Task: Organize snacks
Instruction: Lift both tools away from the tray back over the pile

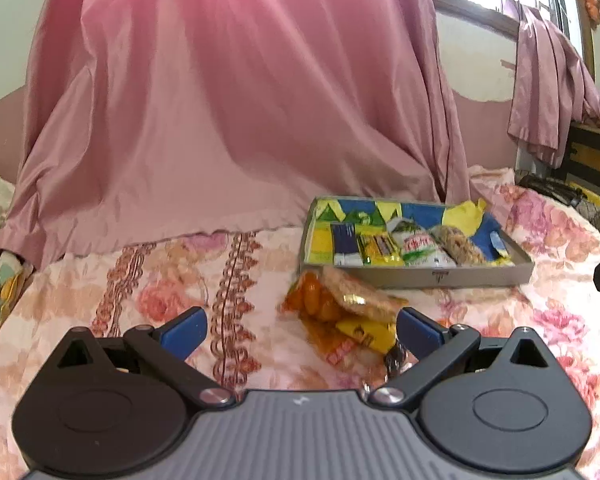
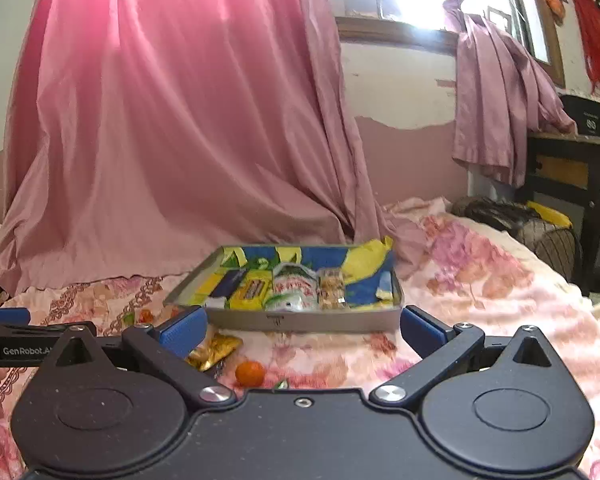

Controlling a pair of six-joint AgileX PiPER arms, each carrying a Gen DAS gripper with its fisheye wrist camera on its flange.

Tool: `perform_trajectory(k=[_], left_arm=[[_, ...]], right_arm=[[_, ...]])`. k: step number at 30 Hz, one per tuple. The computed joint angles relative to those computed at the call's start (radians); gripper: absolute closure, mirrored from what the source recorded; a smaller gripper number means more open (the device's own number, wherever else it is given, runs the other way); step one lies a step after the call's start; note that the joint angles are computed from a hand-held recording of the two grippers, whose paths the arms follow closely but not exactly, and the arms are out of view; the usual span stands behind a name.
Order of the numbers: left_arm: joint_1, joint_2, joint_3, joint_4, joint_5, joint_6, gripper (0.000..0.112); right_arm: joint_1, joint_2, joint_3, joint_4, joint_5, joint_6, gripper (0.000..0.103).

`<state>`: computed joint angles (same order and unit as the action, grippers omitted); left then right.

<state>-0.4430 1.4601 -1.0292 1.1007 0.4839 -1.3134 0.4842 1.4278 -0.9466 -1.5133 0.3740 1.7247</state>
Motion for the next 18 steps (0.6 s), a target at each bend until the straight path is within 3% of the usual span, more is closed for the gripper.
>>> perform_trajectory(k=[6,11,18], left_arm=[[-0.042,-0.012,0.047,-0.036,0.043,0.022,0.01],[-0.052,-0.024,0.079,-0.09,0.066,0.043,0.01],[-0.066,-0.043,0.106,-0.136,0.105,0.074,0.01]], right_arm=[[0.017,-0.014,0.05,0.07,0.008,-0.049,0.001],[-0.003,0.029,0.033,0.307,-0.02,-0.28,0.001],[-0.005,0.056,0.049,0.411,-0.061,-0.372,0.001]])
